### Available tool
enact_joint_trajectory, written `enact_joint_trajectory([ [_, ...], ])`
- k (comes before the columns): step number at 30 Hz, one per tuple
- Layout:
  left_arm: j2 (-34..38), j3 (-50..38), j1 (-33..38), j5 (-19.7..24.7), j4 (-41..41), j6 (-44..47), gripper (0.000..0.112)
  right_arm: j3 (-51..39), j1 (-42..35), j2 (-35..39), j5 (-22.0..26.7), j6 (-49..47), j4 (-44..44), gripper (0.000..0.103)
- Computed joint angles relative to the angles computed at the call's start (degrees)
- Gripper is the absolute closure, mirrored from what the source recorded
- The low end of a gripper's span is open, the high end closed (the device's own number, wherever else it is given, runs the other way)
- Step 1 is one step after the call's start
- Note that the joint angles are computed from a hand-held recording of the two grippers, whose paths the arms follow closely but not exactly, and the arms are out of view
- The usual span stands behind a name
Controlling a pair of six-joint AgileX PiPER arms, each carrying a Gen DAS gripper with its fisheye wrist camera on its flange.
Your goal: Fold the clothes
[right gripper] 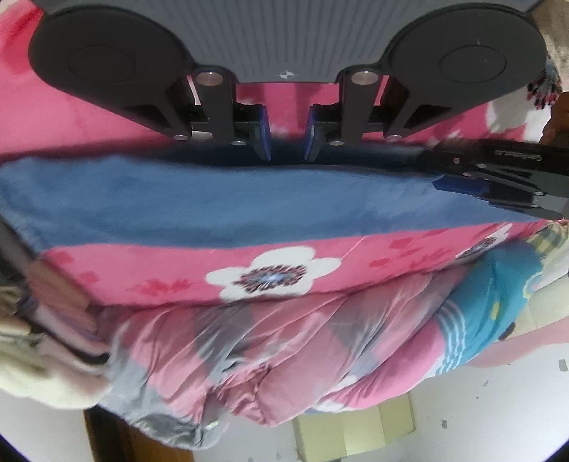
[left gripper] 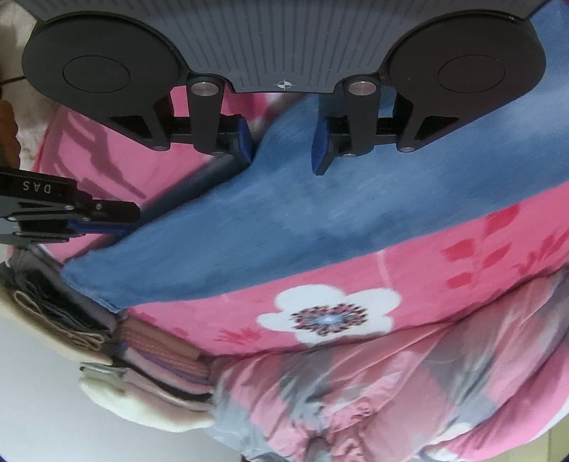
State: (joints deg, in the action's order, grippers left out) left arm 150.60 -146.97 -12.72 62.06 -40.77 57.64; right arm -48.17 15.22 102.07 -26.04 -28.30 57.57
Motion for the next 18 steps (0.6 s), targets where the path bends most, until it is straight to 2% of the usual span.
enact_joint_trajectory([
  [4, -4.2, 7.7, 2.2, -3.9, -2.0, 3.3, 0.077, -1.5, 0.1, 0.8, 2.6, 6.1, -5.6, 0.082],
  [7, -4.8, 8.8, 3.6, -4.4, -2.8, 3.5, 0.077, -3.6, 0.2, 1.9, 4.7, 8.5, -8.2, 0.082],
  [9, -5.1, 9.5, 4.3, -4.8, -2.9, 3.4, 0.077, -5.4, 0.2, 3.1, 6.0, 8.9, -8.6, 0.082],
  [14, -8.6, 16.9, 5.7, -9.2, -5.4, 7.8, 0.077, -9.6, -0.2, 5.2, 9.1, 10.4, -9.9, 0.082],
  [16, -7.9, 15.6, 6.4, -8.3, -5.7, 6.5, 0.08, -11.3, -0.7, 6.1, 10.5, 12.8, -12.0, 0.082],
  [18, -6.3, 12.7, 7.1, -6.5, -6.0, 3.9, 0.09, -13.5, -2.0, 7.9, 12.4, 21.1, -19.3, 0.082],
])
